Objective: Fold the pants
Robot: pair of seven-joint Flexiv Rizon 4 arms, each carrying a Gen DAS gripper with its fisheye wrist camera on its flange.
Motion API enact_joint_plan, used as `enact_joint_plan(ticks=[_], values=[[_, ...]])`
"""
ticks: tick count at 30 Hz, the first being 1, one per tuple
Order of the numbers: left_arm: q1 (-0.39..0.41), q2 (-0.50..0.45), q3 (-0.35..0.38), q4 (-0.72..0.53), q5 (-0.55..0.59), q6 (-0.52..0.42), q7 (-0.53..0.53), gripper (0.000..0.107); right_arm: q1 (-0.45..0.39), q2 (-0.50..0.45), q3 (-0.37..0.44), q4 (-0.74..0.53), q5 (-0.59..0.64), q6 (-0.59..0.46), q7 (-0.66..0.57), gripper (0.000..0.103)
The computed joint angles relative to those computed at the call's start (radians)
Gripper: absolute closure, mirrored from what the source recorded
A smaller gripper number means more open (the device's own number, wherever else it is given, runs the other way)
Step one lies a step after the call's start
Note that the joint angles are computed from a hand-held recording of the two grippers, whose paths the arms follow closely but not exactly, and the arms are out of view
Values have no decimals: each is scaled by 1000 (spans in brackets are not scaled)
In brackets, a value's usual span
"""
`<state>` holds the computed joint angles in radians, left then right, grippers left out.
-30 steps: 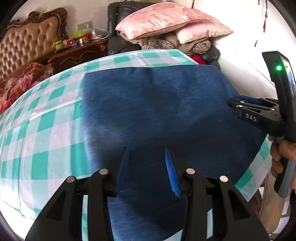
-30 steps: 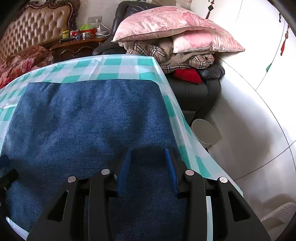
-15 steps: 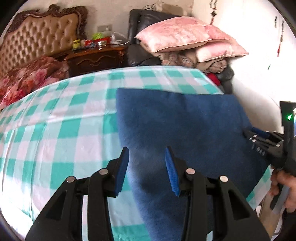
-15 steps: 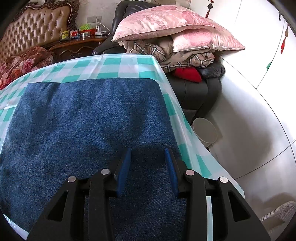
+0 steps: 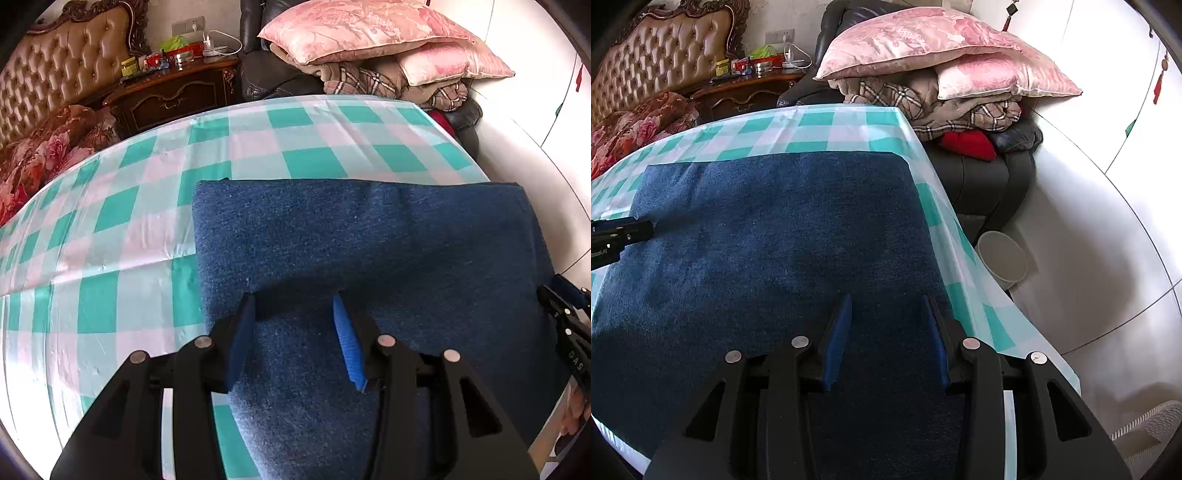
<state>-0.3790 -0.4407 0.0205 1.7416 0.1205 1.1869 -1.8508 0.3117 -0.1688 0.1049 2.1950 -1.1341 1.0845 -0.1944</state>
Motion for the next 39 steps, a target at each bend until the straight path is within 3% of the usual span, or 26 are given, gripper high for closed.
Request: enact_joint_plan(ticks=[7,12,17,19,21,24,25,26,29,31,33,34,37,39], values=[[-12,12,13,9,14,16,-34,62,6,1,3,-2,11,-17,-7,65],[-40,79,19,79,63,57,-86,63,9,10,9,2,23,-38,-11,62],[-75,160,-37,231,103,203,-64,62,1,57,21,32,39,-41,11,60],[-126,172,-11,264,159,257,-101,62,-17,70,12,27,-11,19,42,60],[-123,166,-38,289,139,286,-78,62,-24,43,10,-12,-9,63,-11,60],[-207,149,39,255,215,242,-159,63,-10,-54,-7,-126,49,91,-144,61],[-211,146,43,249,230,234,-166,62,-1,-95,-18,-175,77,69,-188,68],[-189,142,19,254,209,231,-145,62,9,-120,-23,-207,120,35,-228,75],[-118,148,-53,294,121,259,-61,62,19,-161,-48,-243,194,17,-292,73],[-112,152,-61,302,95,261,-30,62,36,-153,-64,-234,185,10,-294,73],[-33,166,-149,331,-9,273,44,63,48,-146,-81,-221,148,12,-262,72],[-1,168,-193,347,-118,303,119,63,54,-130,-82,-210,135,0,-242,72],[-1,139,-177,255,-152,297,158,62,59,-42,-66,-133,73,-35,-129,71],[-18,67,-150,134,-171,277,169,62,50,1,-35,-90,62,-69,-84,70]])
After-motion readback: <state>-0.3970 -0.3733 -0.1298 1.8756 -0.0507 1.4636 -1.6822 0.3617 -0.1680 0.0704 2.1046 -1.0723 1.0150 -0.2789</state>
